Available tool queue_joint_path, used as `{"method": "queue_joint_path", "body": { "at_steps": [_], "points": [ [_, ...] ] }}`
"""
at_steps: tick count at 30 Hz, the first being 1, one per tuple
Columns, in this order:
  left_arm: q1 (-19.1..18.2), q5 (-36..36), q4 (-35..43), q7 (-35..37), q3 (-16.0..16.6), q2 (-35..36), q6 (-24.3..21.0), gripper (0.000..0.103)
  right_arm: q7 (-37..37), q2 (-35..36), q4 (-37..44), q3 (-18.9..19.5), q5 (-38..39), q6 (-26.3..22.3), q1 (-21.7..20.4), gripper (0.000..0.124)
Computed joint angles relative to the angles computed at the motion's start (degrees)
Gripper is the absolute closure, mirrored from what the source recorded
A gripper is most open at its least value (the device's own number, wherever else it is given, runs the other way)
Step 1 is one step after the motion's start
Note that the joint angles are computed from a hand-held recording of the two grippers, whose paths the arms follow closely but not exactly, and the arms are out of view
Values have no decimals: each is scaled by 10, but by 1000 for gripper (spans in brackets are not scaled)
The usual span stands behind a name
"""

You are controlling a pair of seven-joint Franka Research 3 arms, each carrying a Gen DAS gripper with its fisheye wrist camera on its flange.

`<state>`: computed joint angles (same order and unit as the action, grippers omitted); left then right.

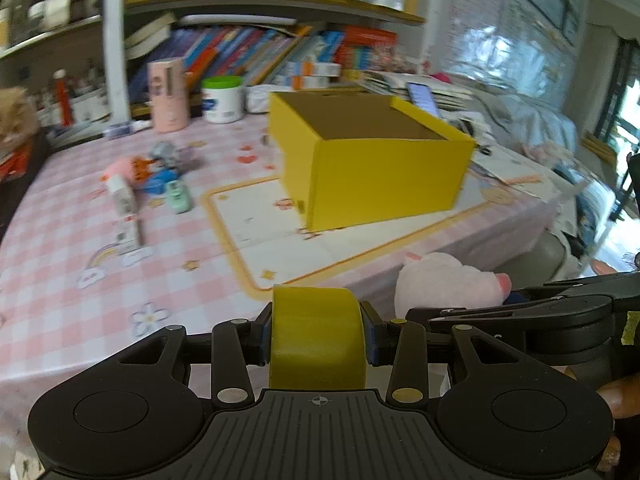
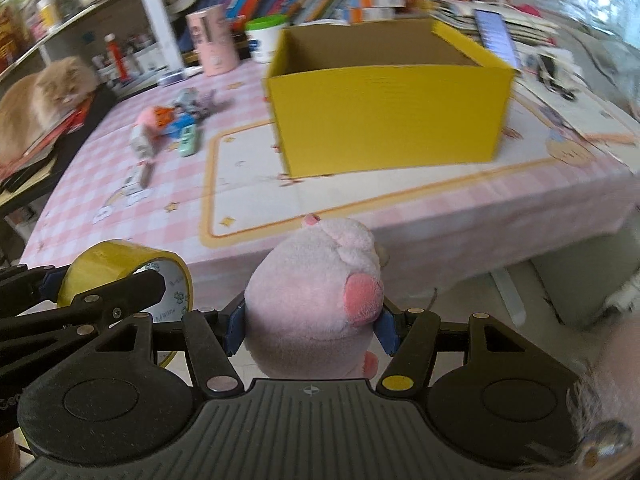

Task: Organize objects
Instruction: 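Carry the tape roll and plush pig with both grippers toward the yellow box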

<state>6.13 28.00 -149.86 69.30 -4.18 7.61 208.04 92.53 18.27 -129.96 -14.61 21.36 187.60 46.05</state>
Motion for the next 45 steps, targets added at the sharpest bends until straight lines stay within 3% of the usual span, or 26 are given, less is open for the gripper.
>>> {"method": "queue_joint_path", "body": {
  "at_steps": [8,12,16,20,29,45],
  "points": [
    [14,98,39,-53,-21,21,-2,64,33,-12,-38,-151,31,-4,133,65],
    [16,135,58,-74,-28,33,-4,64,38,-13,-52,-206,47,-2,183,64],
    [9,141,67,-73,-27,37,-3,64,40,-12,-57,-235,63,-4,204,64],
    [-2,116,68,-58,-23,38,-1,64,37,-13,-53,-229,62,-3,193,64],
    [-14,84,79,-44,-25,45,-7,64,14,-12,-36,-180,55,-3,133,64],
    [-28,57,117,-21,-30,68,-4,64,14,-1,-7,-161,25,-5,88,64]
  ]
}}
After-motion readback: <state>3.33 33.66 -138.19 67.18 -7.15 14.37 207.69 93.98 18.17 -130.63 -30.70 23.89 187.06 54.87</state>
